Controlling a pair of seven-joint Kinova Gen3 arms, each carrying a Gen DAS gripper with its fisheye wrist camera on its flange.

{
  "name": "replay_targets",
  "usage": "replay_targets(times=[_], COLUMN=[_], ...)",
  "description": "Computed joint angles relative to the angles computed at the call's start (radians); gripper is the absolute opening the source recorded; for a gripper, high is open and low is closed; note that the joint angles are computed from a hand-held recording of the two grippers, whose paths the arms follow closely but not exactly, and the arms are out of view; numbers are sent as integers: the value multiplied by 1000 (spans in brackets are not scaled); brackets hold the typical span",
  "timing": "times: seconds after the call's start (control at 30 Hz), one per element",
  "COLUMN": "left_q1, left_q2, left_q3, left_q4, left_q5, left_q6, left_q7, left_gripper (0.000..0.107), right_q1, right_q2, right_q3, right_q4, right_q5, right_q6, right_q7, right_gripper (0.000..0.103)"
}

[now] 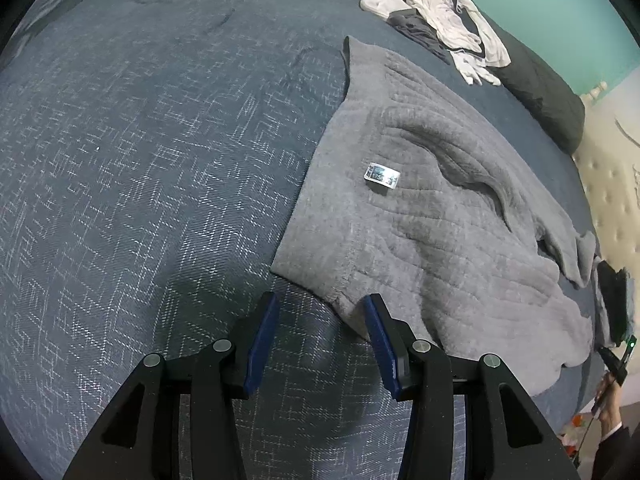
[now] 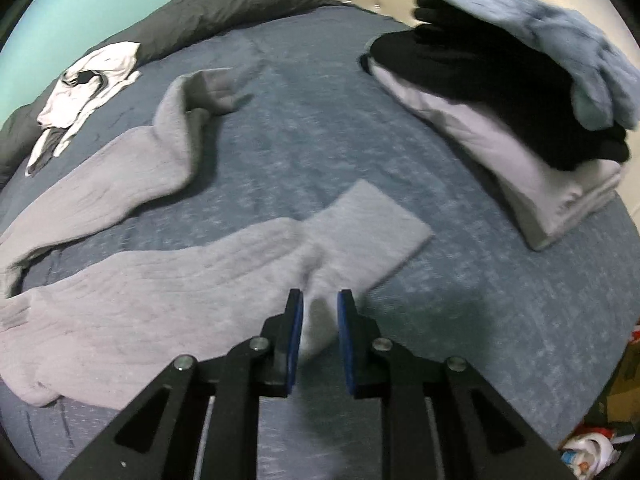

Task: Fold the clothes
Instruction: 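Grasp the sweater hem edge with the left gripper and lift it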

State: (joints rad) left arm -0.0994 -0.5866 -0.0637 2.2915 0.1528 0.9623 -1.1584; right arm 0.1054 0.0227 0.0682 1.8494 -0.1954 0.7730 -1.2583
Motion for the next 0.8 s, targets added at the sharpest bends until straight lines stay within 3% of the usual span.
replay_targets(times=[0.07,0.33,0.5,0.57,0.7,0.8], left_q1=[0,15,14,8,-8,-30], left_q2=[-8,-68,-66,-58,-49,-63], left_q3=[-11,-170,-216,-196,-143,-98], left_q4=[3,56,103,115,115,97], left_q5=[-1,77,140,161,170,145], left_q6=[3,-38,-102,-129,-155,-153], left_q7=[-3,-85,-121,-120,-96,-60], left_gripper=[49,52,52,51,21,13], right_q1=[-12,-22,-24,-30,-40,-39], right_q2=[9,20,21,18,16,13], right_q3=[-10,-16,-18,-22,-27,-25], right_q4=[-3,5,8,11,14,16], right_q5=[9,8,10,19,24,10], right_q6=[-2,4,9,8,12,14], right_q7=[-11,-21,-27,-30,-29,-20], right_gripper=[17,17,17,17,17,17])
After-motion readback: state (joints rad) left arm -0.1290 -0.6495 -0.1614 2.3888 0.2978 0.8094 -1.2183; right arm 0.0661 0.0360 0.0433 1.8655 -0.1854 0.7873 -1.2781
